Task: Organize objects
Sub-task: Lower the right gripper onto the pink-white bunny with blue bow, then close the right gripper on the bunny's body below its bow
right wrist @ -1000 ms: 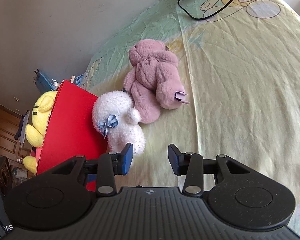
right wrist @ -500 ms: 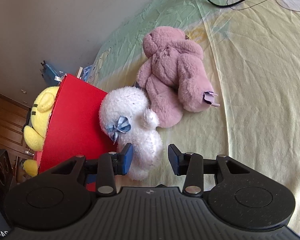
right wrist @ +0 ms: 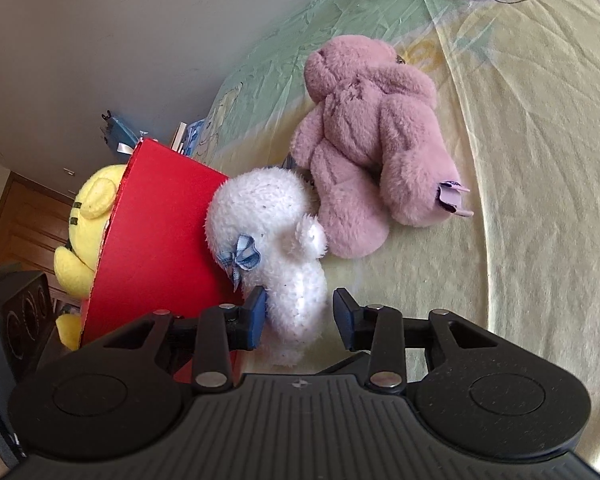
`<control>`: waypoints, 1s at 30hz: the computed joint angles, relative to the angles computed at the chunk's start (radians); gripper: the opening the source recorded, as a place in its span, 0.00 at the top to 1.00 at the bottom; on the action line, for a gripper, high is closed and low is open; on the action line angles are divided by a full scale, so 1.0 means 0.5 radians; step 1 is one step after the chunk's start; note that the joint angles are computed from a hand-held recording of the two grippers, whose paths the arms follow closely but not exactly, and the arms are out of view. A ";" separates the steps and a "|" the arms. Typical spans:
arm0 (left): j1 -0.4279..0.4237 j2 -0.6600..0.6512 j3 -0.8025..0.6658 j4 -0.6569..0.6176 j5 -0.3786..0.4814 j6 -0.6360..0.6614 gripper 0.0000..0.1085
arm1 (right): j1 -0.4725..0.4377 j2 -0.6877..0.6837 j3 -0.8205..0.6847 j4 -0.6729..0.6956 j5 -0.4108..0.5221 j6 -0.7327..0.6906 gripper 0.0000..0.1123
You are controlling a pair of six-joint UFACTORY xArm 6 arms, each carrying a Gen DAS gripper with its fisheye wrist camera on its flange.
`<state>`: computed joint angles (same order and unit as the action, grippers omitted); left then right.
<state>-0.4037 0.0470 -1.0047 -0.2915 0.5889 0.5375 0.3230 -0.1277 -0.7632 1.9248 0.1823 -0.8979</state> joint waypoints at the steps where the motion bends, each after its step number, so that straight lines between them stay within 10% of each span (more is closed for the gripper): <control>1: 0.001 -0.005 0.008 -0.023 -0.012 0.015 0.19 | -0.014 -0.015 0.014 0.019 0.024 -0.021 0.70; 30: 0.026 -0.228 0.208 -0.374 0.058 0.507 0.36 | 0.192 -0.244 0.246 -0.592 -0.178 0.636 0.73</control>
<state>-0.3905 -0.0672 -0.9008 -0.4784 0.6179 0.7912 0.4188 -0.2496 -0.6401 1.6290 0.0934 -0.5798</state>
